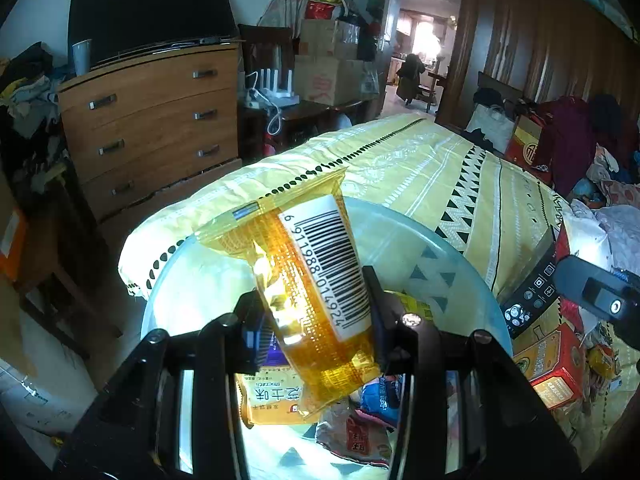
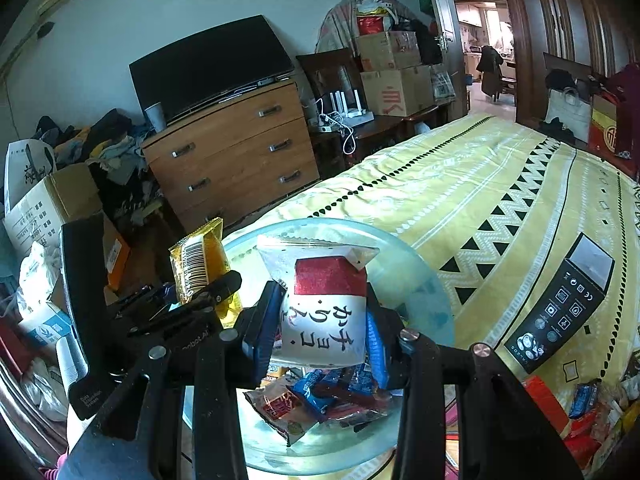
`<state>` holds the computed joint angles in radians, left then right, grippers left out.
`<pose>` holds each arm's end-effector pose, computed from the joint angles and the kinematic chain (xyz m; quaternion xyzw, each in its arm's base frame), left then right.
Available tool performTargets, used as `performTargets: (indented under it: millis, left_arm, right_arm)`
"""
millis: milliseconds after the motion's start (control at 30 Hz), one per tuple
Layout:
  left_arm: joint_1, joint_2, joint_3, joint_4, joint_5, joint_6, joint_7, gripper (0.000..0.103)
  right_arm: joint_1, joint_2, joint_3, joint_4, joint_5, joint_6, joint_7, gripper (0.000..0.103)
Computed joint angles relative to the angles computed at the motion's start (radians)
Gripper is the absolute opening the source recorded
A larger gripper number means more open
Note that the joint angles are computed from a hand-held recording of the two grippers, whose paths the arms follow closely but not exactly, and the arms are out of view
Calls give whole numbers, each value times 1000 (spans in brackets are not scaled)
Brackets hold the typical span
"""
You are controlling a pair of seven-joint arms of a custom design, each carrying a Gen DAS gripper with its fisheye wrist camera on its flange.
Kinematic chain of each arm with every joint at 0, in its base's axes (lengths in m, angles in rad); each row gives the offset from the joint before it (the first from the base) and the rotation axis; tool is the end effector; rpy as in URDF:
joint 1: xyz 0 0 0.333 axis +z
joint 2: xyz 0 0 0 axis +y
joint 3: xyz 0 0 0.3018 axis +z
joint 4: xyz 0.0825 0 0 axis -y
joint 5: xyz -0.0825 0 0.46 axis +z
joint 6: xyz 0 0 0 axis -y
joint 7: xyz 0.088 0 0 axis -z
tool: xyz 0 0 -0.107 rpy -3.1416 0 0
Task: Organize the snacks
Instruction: 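Carry both held packets over the glass bowl, then open both tools above the glass bowl to drop the packets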
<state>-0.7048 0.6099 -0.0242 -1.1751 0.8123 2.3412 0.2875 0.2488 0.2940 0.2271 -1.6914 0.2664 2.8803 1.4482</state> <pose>0.6375 -0.5467 0.4762 -0.6851 0.5911 -0.3217 0.2789 0.6878 0.3178 0.4921 -0.7298 0.5200 -0.1520 0.4171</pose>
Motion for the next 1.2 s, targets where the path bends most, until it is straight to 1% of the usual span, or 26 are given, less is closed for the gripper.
performTargets:
  millis: [1200]
  left_arm:
    - [3,9,2,-1,-22,10,10,40]
  right_arm:
    - [4,20,2,16,-16,-6,14,42]
